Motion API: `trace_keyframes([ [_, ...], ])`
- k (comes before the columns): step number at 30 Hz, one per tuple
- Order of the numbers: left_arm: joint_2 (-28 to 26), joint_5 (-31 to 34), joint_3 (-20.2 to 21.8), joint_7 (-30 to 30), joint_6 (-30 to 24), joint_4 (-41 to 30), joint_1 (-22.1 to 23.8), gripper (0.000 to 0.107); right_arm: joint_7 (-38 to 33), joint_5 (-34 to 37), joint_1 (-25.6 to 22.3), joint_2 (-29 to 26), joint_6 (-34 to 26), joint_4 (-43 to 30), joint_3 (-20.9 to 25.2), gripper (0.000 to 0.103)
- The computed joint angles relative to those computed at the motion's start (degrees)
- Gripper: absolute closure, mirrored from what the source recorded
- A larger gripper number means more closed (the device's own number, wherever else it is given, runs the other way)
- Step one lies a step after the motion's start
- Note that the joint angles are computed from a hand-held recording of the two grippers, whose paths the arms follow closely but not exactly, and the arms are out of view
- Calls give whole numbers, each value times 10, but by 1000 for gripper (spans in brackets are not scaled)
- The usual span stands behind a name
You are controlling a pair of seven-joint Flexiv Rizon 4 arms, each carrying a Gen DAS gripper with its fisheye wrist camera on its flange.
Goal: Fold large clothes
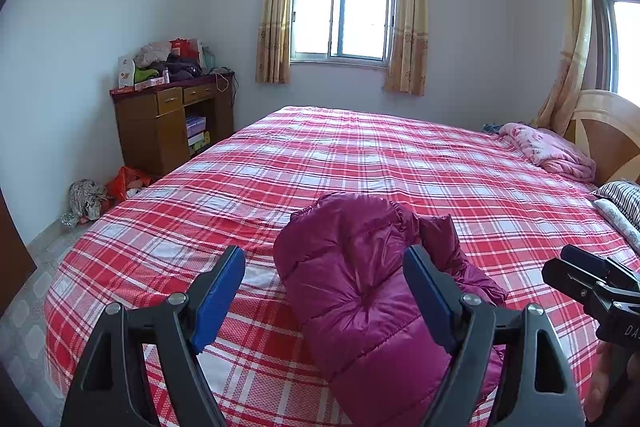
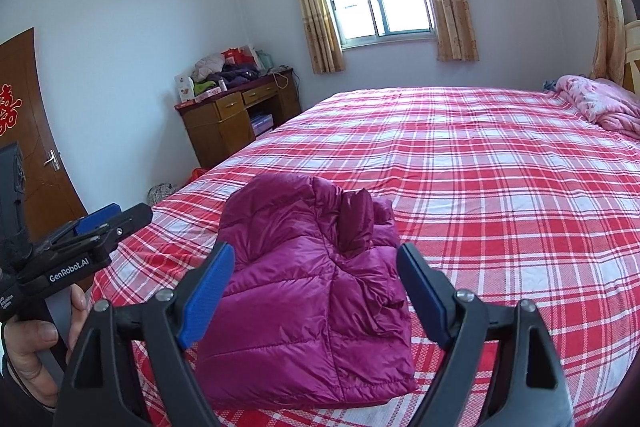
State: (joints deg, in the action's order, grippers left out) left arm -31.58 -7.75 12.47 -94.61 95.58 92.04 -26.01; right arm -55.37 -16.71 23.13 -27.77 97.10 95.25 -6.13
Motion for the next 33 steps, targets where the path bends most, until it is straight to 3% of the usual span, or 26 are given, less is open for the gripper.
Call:
trace_keyframes([
  [27, -3, 9, 7, -7, -9, -5, -2, 25, -4, 9, 10, 1, 10, 5, -11, 17],
  [33, -6, 23, 31, -22, -32, -16, -20, 25, -6, 11, 11, 1, 12, 7, -13, 17],
])
